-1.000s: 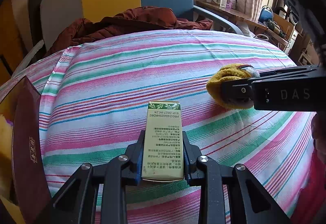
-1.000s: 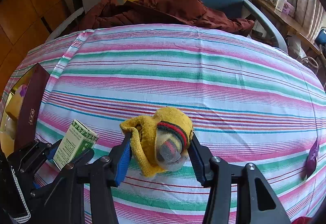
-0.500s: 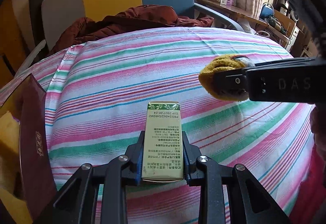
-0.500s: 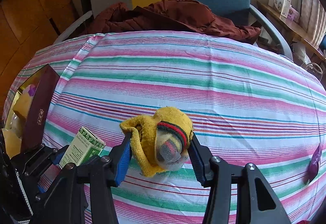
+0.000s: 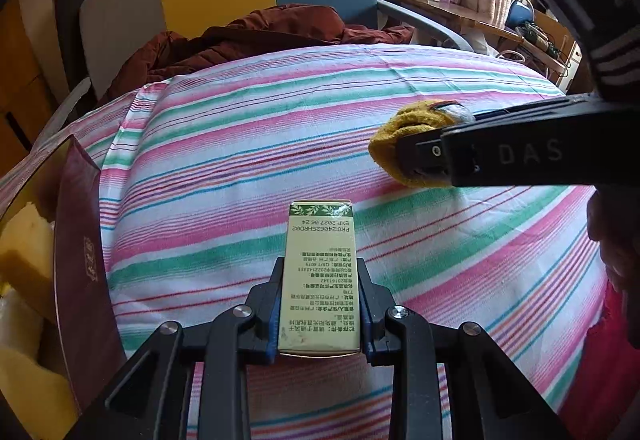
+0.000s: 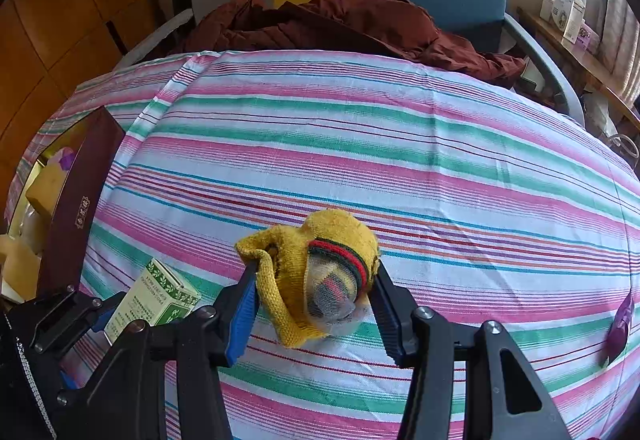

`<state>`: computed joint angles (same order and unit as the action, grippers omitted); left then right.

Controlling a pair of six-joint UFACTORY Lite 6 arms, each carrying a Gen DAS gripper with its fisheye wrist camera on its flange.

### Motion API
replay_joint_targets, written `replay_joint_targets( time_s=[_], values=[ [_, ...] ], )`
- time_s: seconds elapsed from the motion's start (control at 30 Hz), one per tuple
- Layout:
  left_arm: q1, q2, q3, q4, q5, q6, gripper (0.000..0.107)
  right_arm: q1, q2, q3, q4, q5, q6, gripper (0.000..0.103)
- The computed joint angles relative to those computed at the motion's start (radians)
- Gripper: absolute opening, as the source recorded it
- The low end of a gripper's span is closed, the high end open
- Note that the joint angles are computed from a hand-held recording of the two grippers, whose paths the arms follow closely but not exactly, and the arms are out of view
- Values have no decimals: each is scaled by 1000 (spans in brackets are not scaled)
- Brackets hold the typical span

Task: Organize objects
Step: 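Carry the glove with the right tool to the tray while the left carries the box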

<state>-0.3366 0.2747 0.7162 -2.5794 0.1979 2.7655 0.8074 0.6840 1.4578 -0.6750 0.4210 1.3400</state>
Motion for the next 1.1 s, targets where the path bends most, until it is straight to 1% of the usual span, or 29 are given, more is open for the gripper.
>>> replay_joint_targets(
  time_s=[0.17,0.27,0.4,0.47,0.53,0.57,0.6,0.67,0.77,0.9,0.97,1.1],
  values=[
    [18,-67,-50,101,-3,-84,30,6,9,11,6,1,-9,52],
    [36,-127,-82,215,0,-186,30,12,17,23,8,6,-15,52],
    [71,-216,-120,490,4,-443,30,23,35,49,27,24,-37,52],
    [98,-276,-145,655,16,-585,30,30,51,69,42,36,-58,52],
    [128,-324,-166,782,36,-689,30,40,75,100,61,56,-81,52],
    [157,-359,-179,884,57,-771,30,45,88,119,70,72,-94,52],
    [179,-382,-185,949,75,-822,30,50,100,137,79,88,-104,53],
    [227,-422,-196,1058,114,-900,30,56,122,173,103,116,-127,52],
    [327,-476,-205,1208,200,-994,30,68,150,226,151,155,-156,52],
    [466,-543,-220,1316,314,-1033,30,95,200,334,215,229,-194,52],
    [553,-563,-215,1356,378,-1035,30,116,233,416,239,268,-214,51],
    [732,-541,-165,1414,502,-1029,30,165,323,634,256,368,-235,51]
  ],
)
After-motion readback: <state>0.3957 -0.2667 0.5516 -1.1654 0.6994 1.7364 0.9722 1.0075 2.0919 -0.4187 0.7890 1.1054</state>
